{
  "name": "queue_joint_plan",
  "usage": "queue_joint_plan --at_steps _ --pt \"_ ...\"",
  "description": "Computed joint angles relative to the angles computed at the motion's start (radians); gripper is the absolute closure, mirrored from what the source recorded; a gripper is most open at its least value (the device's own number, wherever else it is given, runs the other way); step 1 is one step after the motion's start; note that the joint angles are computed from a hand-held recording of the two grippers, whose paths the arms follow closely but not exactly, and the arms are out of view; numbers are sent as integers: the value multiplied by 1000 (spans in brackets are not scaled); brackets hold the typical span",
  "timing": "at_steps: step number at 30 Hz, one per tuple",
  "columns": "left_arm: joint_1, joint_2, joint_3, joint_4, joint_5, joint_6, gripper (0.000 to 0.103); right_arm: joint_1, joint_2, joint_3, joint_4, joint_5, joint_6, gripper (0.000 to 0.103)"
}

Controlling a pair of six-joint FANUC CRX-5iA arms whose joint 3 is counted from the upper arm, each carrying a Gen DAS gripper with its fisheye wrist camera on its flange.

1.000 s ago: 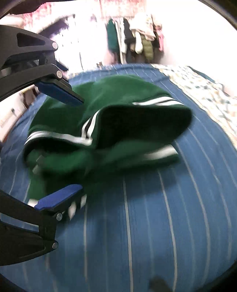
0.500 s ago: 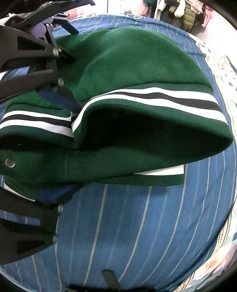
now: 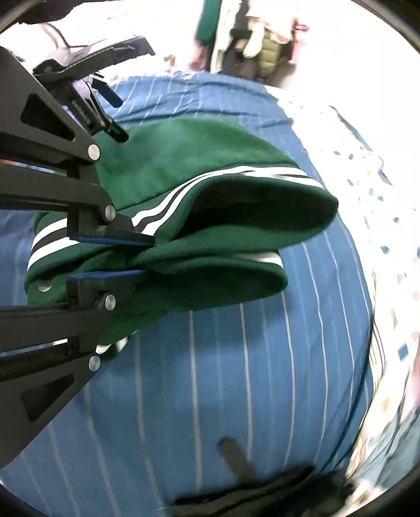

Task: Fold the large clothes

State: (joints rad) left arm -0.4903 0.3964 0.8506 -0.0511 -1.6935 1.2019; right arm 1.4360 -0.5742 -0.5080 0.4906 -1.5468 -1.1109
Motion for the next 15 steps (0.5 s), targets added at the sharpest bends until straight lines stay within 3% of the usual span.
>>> queue_joint_plan --at_steps 3,7,8,10,12,13,15 --pt "-9 6 -11 -48 -5 -4 0 18 -41 -29 -80 12 -33 89" --pt "-16 21 -32 -90 -7 6 0 -110 -147 -173 -226 276 80 77" --pt "-8 18 -32 -79 3 -1 0 -105 -159 -184 -223 276 63 73" --pt "-8 1 -36 -79 45 -9 0 -64 -166 -152 -159 165 35 69" --pt "-4 1 -27 -64 62 -15 0 7 -169 -130 -68 43 -14 37" --pt "-5 5 -18 -57 71 -11 0 30 -184 -144 -3 23 -24 30" --pt "-5 21 1 -50 75 -4 0 -1 -196 -172 65 51 18 28"
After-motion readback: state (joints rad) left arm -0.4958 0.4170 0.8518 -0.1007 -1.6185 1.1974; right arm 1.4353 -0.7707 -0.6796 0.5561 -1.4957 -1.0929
